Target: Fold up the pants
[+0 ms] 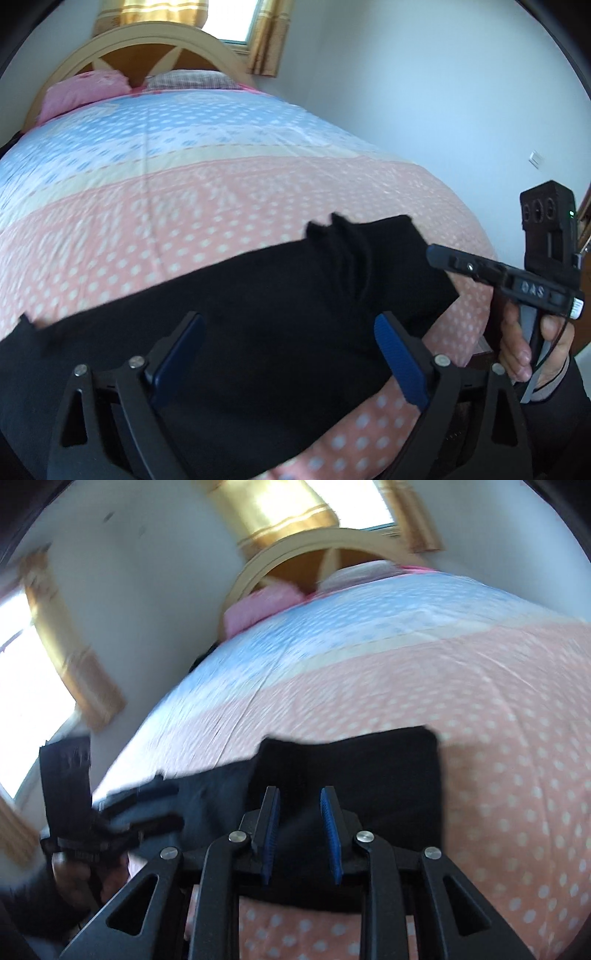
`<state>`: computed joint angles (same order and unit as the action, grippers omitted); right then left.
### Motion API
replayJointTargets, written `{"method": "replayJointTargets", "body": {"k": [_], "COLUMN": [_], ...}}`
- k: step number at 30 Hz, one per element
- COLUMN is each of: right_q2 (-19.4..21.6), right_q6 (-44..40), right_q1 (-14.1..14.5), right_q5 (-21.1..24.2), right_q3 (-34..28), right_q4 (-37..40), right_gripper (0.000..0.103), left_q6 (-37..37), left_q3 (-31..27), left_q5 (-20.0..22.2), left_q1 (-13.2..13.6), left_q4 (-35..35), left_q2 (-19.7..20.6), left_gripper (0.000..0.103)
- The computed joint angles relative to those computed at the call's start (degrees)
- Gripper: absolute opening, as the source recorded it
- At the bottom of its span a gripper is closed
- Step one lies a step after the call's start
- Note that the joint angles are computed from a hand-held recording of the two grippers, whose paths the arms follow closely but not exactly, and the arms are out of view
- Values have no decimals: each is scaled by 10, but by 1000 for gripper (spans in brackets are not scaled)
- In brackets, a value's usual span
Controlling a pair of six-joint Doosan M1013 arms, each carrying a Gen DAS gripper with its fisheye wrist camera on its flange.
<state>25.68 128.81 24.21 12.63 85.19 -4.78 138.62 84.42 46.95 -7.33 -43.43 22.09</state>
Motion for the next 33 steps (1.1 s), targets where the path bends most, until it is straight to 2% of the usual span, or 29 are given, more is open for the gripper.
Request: {"method": "replayJointTargets", "body": {"k": [3,5,6,10,12,13,14,15,16,18,23,26,30,33], "right_q2": [-3,-4,-4,-8,-9,-8,-7,-7,-7,-8,-15,-18,-20,-17], "right_q6": [110,144,155,200,201,217,232,240,245,280,479,569,581,523], "right_q1": [-3,-2,-2,-2,-6,-6,-7,-7,-8,-7,-5,-4,-2,1], "right_q5": [-9,-10,-12,-20,-22,-23,-23,-23,-24,-23,-38,-46,-62,-63], "right_q3": [10,10,11,17,19,20,19,20,21,23,38,44,47,42], "right_q4": [-82,-114,-125,-171,-170,-181,-192,-196,-199,-234,-428,-518,-543,-499], "right_gripper": [25,25,25,25,25,25,25,25,26,26,27,38,39,39], "left_q6": [-18,-37,-44,-89,-97,-97,-92,-85,-82,-78,-57,-67,-102,-117], "left_q3": [-23,-39,-44,-66,-69,-66,-64,-65,-67,-69,-65,-71,-76,-74], "left_q5": [11,27,31,48,57,48,45,54,61,69,83,91,116,130], "left_q1": [-17,-26,-30,-42,-44,-46,-46,-46,-46,-42,-23,-10,11,28], "left_q4": [12,15,17,46,47,49,47,40,36,23,-32,-40,-45,-54], "left_q2": [15,27,32,51,56,54,52,53,54,54,40,34,30,25], "left_gripper": [87,84,80,76,62,59,48,26,17,11,11,11,11,10]}}
